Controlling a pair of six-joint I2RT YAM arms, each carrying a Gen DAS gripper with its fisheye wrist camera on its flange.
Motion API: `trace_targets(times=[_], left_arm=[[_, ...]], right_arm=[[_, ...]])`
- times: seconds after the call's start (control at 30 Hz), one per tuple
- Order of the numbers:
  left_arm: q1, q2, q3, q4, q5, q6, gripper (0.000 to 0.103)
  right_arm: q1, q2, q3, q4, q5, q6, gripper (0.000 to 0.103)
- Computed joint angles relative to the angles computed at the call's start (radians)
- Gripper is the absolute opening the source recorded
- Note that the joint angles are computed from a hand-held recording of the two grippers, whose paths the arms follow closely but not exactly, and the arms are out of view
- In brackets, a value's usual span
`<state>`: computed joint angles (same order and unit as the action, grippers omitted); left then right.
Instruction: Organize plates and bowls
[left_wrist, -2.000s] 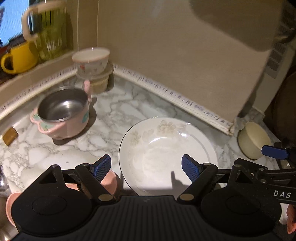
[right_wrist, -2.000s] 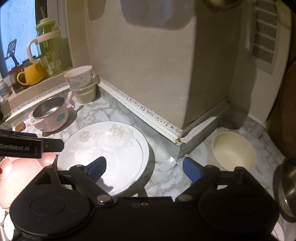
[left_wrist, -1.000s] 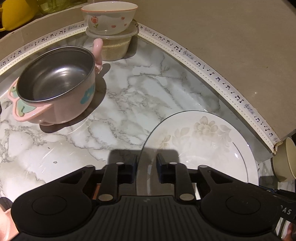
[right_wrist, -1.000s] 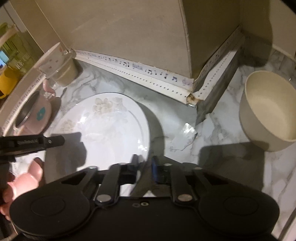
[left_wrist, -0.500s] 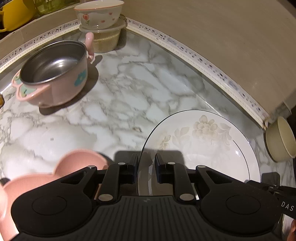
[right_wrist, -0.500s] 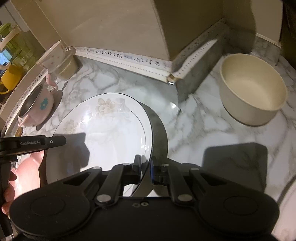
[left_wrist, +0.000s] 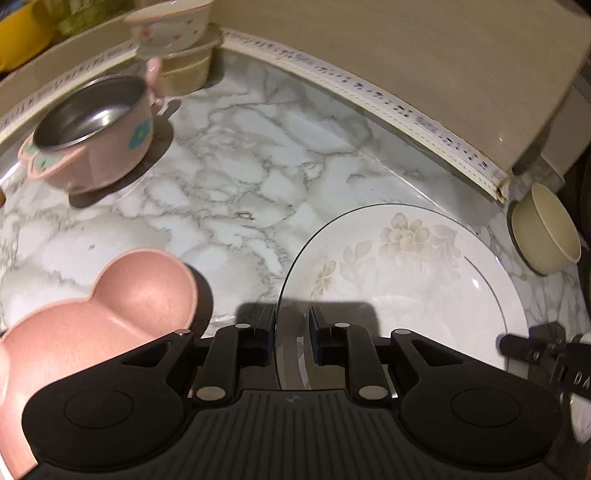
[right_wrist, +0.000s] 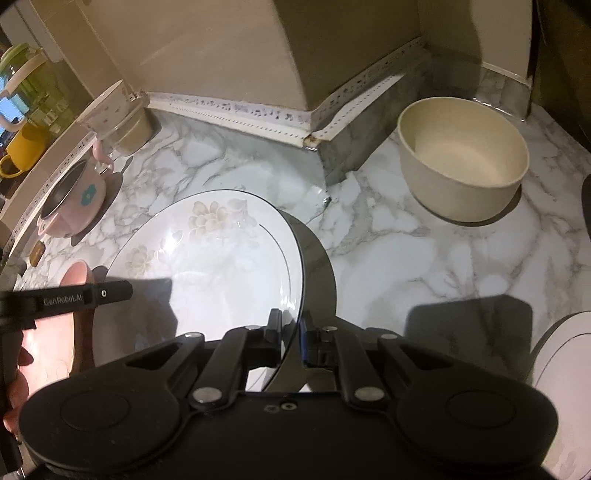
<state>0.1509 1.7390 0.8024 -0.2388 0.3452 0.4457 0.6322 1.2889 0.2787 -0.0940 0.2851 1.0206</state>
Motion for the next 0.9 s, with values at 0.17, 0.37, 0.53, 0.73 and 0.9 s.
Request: trace_targets(times=[0.17, 0.37, 0.53, 0.73, 0.9], left_arm=[[-0.031, -0.002, -0.008, 0.019, -0.006, -0.021, 0.019], [-0.053, -0.002, -0.012, 0.033, -0.011, -0.036, 0.019], [-0.035, 0.014, 0.016, -0.007, 0.017, -0.033, 0.019], [-0.006, -0.027, -0.003, -0.011, 0.022, -0.01, 0.019], [0.028, -0.096, -0.028, -0.06, 0.065, 0.028, 0.02]], right_arm=[[-0.012, -0.018, -0.021, -0.003, 0.005, -0.004, 0.01], [-0.028, -0.018, -0.022, -0.01, 0.0, 0.005, 0.011], [0.01, -0.036, 0.003, -0.068, 0.049, 0.029, 0.019], [0.077, -0.116, 0.032, -0.191, 0.117, 0.063, 0.027], [0.162, -0.159, 0.06, -0.284, 0.17, 0.134, 0.033]])
